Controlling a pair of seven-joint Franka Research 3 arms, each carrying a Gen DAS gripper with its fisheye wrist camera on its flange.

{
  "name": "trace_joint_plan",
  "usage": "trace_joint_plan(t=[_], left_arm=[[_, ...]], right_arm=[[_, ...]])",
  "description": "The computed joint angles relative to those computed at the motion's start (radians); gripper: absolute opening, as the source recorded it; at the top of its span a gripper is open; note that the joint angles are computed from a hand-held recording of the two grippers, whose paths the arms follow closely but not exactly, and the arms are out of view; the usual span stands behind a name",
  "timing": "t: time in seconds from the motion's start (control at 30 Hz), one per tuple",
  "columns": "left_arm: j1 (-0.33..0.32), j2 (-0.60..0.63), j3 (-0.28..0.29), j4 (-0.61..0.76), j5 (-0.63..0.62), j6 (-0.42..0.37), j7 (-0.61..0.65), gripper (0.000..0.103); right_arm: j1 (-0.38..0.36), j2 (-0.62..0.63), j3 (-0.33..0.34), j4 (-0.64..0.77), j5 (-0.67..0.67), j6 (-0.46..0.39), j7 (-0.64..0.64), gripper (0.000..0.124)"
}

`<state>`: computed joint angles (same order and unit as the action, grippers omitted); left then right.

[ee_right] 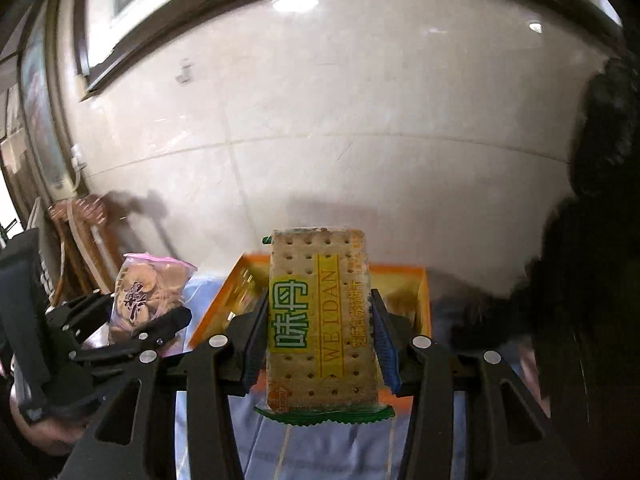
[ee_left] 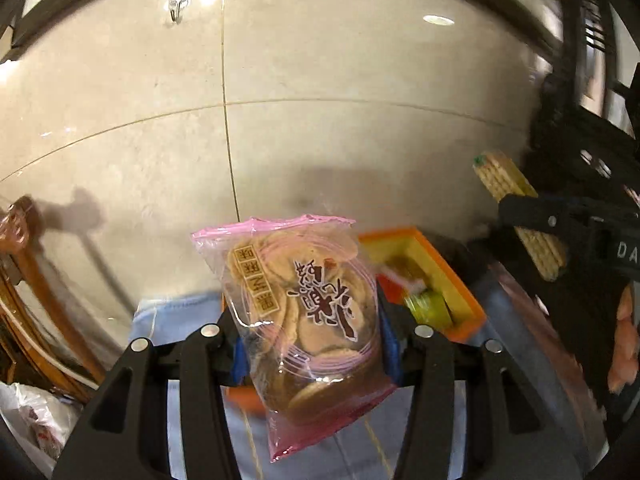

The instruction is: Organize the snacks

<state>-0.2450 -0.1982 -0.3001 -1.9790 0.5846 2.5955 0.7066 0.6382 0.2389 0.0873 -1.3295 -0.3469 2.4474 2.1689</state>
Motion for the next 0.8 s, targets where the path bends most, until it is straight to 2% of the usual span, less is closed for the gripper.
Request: trace_joint_plan(t=[0.03,0.07,0.1,0.13,0.2,0.27,0.37,0.47,0.6,0.73,0.8], left_arm=[[-0.001,0.034,0.009,0.030,-0.024,-0.002,0.018,0.080],[0.005,0.075,0.008,0.075,-0.030,-0.053,0.008,0.098],[0.004,0.084,0.008,0.087,-0.024,-0.080,-0.013,0.098],[-0.001,0.077,0.016,0.082,-0.063,-0.107,-0.018,0.098],[-0.015,0.020,0.034,0.013,-0.144,-0.081,0.003,0.098],[-0.017,-0.056,0.021,-0.062,-0.128,-0.102,-0.003,0.098],[-0.043,-0.180,-0.005,-0.171,-0.133,-0.131,0.016,0.098],[-0.087,-0.311,-0.031,-0.270,-0.173,-0.185,0.022,0.099],[-0.186,-0.454,-0.065,-0.354,-0.255,-0.272,0.038,0.099],[-0.248,-0.545,-0.106,-0.381,-0.287,-0.336,0.029,0.099],[-0.267,-0.567,-0.140,-0.351,-0.301,-0.414,0.008,0.099]], right_arm=[[-0.006,0.057,-0.004,0.076,0.018,-0.036,-0.014,0.071],[0.009,0.083,-0.023,0.117,-0.001,-0.081,0.006,0.085],[0.021,0.087,-0.039,0.123,-0.016,-0.100,0.026,0.092],[0.015,0.065,-0.032,0.094,-0.010,-0.094,0.035,0.092],[0.014,-0.018,-0.033,-0.035,-0.029,-0.021,0.077,0.092],[-0.001,-0.123,-0.015,-0.182,-0.031,0.030,0.144,0.092],[-0.022,-0.276,0.033,-0.368,-0.039,0.033,0.239,0.093],[-0.034,-0.435,0.107,-0.540,-0.091,0.003,0.353,0.096],[-0.044,-0.614,0.226,-0.683,-0.106,-0.105,0.429,0.096],[-0.060,-0.721,0.323,-0.731,-0.083,-0.189,0.455,0.096],[-0.070,-0.773,0.368,-0.736,-0.067,-0.239,0.458,0.096]])
